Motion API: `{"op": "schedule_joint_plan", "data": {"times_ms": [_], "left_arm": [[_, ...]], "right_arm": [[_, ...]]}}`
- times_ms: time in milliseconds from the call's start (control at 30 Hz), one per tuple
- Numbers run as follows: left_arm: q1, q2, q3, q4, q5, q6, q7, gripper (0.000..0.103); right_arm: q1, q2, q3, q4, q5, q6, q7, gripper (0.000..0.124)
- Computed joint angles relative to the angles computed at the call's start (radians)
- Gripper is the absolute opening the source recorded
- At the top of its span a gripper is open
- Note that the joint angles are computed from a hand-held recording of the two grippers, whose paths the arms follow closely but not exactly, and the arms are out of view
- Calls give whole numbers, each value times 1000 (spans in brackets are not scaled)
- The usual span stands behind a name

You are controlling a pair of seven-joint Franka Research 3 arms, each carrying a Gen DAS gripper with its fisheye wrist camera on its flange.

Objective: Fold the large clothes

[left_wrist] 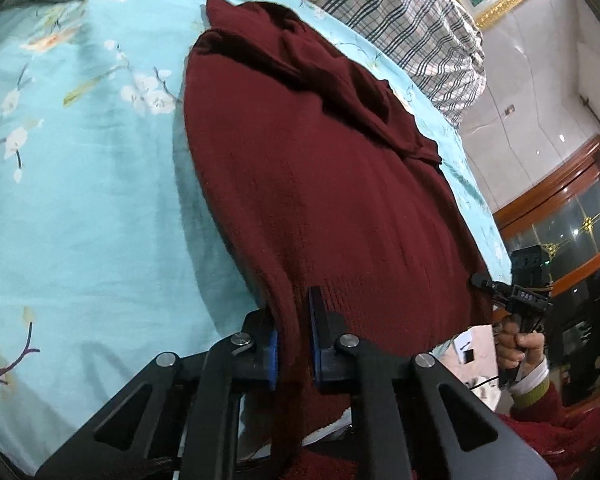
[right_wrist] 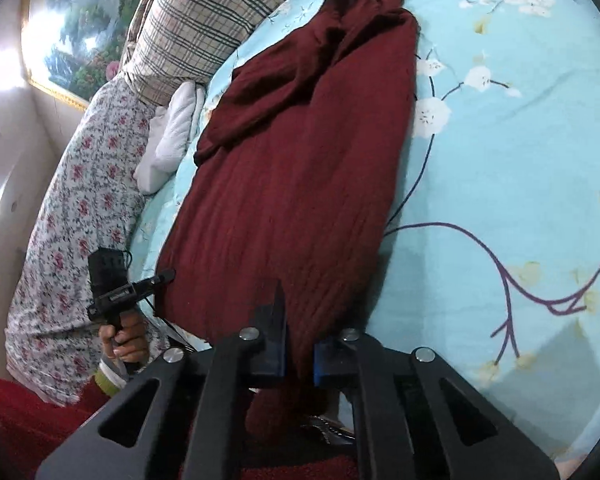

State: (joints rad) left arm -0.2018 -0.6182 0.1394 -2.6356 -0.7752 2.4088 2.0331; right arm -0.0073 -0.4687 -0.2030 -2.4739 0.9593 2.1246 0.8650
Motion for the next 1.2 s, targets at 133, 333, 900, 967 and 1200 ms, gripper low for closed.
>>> {"op": "schedule_joint_plan", "data": {"times_ms": [133,333,900,967,1200], "left_arm": [[-11,-25,-8,-12,-11,29,-13,7],[-38,-46,19,-5,-68,63,-19,6],[-108,26,42,142,-196,212,46,5],[-120,92,46,224,-229,241,66,5],[-44,398,-33,554,-237,293,-2,5]], "right_arm": [[-5,-15,-2,-8,2,19,1,9],[-9,-10,-16,2,17,3,-21,8],[22,69,-44,187,174,-63,-131,8],[23,114,-31,248,189,-49,-132,8],[3,416,31,597,221,38,-71,8]]}}
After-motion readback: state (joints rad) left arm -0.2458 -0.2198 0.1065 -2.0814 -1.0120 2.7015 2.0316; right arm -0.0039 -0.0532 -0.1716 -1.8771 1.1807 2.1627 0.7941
